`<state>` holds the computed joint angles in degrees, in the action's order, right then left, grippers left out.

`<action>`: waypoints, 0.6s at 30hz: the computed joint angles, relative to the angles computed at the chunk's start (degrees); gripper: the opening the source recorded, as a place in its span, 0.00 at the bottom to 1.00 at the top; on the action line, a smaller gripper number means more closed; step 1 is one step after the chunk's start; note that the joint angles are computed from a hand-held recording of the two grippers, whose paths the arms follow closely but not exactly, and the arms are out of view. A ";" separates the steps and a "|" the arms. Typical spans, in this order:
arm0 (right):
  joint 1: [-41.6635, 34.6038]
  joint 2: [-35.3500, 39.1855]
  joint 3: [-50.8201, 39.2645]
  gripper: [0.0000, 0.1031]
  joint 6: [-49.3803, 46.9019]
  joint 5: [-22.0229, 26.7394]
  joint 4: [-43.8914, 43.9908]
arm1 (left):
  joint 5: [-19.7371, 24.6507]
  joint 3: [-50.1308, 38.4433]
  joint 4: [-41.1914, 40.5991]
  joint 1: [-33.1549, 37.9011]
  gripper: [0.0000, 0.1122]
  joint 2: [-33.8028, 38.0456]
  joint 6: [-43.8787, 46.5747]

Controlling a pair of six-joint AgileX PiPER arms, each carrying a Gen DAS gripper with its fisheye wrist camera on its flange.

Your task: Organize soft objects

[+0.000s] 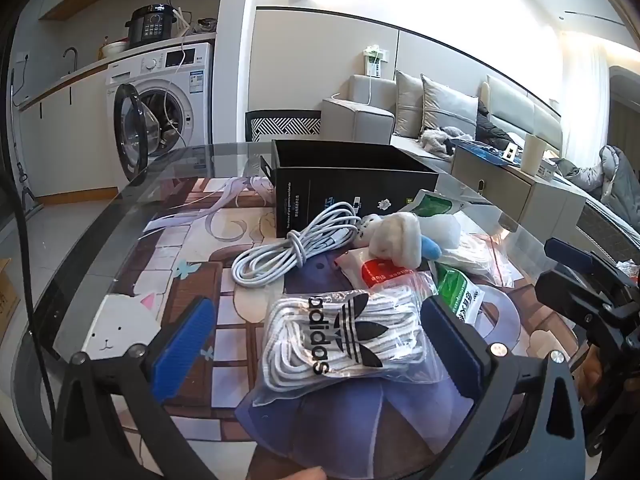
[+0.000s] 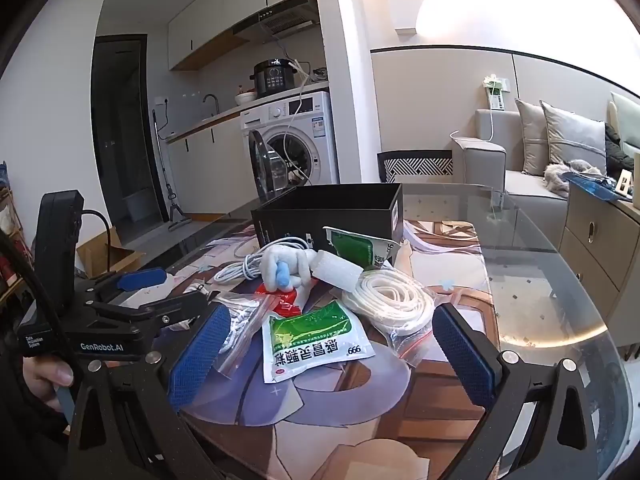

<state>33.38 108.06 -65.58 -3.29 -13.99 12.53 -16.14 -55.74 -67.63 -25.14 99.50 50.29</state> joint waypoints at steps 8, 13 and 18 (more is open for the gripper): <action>-0.03 0.03 -0.33 1.00 0.11 1.35 -0.48 | 0.44 0.23 3.11 0.30 0.92 -0.34 -2.43; -0.07 -0.13 -0.19 1.00 1.11 1.60 -1.41 | 0.78 0.50 4.35 0.57 0.92 -0.55 -3.38; -0.09 0.15 -0.58 1.00 0.82 1.92 -0.86 | -0.26 0.58 2.10 -0.58 0.92 -0.70 -1.00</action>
